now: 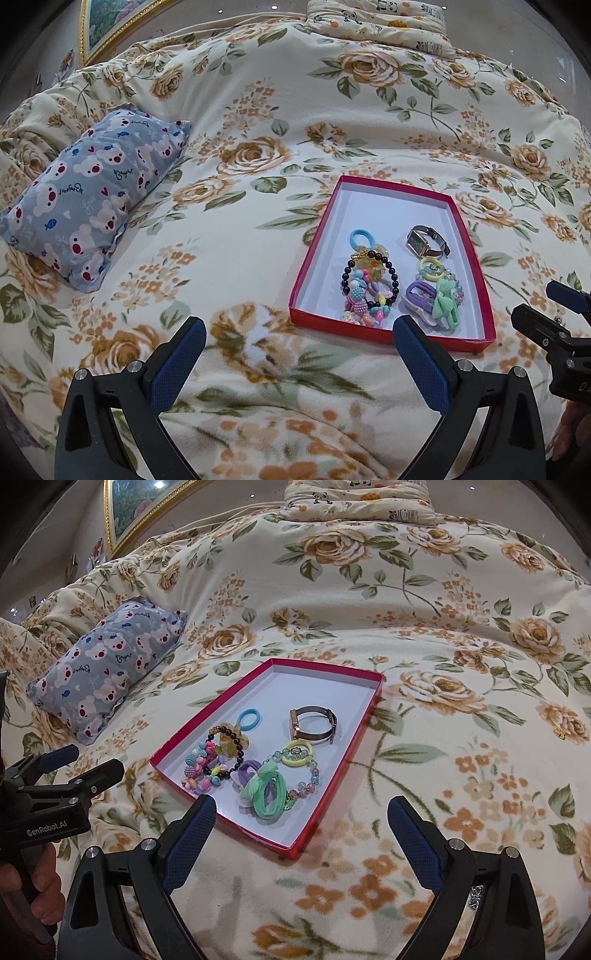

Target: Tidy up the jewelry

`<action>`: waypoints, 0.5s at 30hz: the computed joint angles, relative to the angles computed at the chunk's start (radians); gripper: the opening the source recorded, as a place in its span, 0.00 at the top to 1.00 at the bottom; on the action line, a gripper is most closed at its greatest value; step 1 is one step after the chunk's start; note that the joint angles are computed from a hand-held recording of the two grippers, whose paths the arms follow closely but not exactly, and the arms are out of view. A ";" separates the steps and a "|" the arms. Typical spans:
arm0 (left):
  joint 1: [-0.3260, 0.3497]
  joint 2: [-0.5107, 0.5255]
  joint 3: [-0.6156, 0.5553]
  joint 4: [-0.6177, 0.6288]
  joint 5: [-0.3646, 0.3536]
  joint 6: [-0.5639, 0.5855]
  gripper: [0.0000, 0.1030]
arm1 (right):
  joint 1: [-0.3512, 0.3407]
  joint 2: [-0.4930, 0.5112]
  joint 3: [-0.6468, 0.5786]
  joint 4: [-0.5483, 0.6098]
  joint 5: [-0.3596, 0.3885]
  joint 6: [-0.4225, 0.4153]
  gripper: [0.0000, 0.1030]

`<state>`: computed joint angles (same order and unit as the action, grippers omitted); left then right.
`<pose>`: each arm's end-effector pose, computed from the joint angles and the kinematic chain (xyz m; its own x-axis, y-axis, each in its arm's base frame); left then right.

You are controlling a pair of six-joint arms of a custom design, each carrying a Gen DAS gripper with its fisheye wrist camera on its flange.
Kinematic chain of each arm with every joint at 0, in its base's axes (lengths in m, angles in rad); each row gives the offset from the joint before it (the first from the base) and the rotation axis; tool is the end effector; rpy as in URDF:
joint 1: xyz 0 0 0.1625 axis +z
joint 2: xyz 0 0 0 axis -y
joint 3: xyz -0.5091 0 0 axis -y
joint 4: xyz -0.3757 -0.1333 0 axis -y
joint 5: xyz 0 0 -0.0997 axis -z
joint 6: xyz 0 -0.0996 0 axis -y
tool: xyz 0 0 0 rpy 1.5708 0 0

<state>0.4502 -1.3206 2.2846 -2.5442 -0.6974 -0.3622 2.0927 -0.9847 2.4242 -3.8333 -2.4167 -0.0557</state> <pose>-0.3055 -0.3805 0.2841 -0.5864 0.3836 -0.7134 0.7406 0.6107 -0.2804 0.2738 -0.3582 0.2424 -0.8282 0.1122 0.5491 -0.3857 0.5967 -0.7037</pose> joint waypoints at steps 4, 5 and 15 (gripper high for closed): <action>0.003 0.003 -0.002 -0.002 -0.004 0.001 0.01 | 0.000 0.003 -0.001 -0.008 -0.001 -0.006 0.07; 0.004 0.003 -0.003 -0.003 -0.005 0.003 0.01 | 0.000 0.004 -0.001 -0.013 0.000 -0.009 0.07; 0.004 -0.003 0.003 -0.009 -0.016 0.004 0.01 | 0.004 0.000 -0.004 0.001 0.000 -0.008 0.07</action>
<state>0.4541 -1.3233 2.2877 -2.5531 -0.7137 -0.3582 2.0966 -0.9846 2.4202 -3.8324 -2.4172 -0.0633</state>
